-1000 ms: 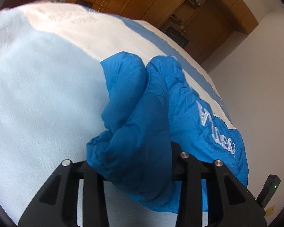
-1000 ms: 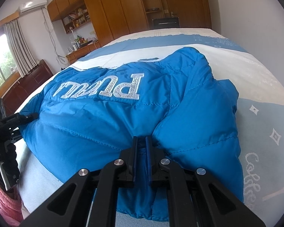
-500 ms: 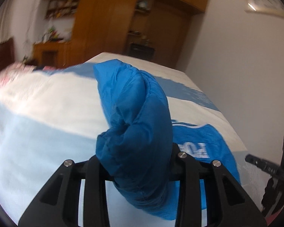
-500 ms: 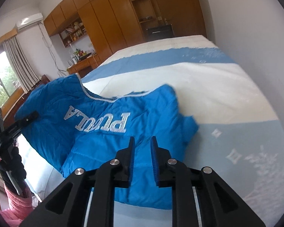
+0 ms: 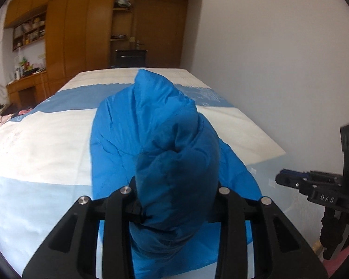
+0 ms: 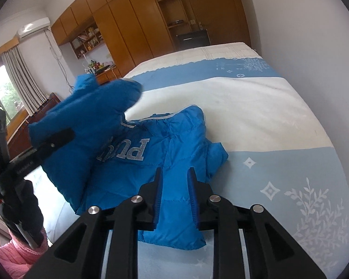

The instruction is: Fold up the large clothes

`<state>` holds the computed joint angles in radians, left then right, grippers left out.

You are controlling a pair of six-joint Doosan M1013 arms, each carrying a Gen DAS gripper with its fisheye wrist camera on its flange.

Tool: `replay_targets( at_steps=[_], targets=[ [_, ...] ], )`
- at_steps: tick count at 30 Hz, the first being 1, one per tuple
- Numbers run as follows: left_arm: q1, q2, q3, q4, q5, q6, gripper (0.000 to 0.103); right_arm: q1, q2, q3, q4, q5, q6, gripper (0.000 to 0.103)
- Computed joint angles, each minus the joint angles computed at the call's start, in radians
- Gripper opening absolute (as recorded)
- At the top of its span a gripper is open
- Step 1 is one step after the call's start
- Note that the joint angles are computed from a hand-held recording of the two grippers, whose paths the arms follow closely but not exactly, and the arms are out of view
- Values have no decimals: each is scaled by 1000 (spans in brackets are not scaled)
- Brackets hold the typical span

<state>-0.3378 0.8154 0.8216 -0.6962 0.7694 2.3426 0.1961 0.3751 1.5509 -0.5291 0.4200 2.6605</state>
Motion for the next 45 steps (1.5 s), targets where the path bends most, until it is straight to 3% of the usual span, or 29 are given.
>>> replay_targets(
  at_steps=[14,24,29,33,38,42,45],
  targets=[
    [-41,29,15,84,66,65,39,-7,-2,9,15,7,1,25],
    [-31,50,39,11,76,133,42,-15,13,-8,93,13,-65,26],
    [-20,71,-22,28,159,79,43,-36,21,-33,264,0,-218,41],
    [-10,86,-90,44,268,20,52,-50,30,-70,411,4,-360,63],
    [11,79,-130,-3,363,16,61,-86,62,-126,732,24,-629,69],
    [31,50,-112,-55,329,54,62,-106,96,-175,883,69,-725,73],
    [40,58,-142,-37,282,11,62,-117,121,-212,979,109,-798,78]
  ],
)
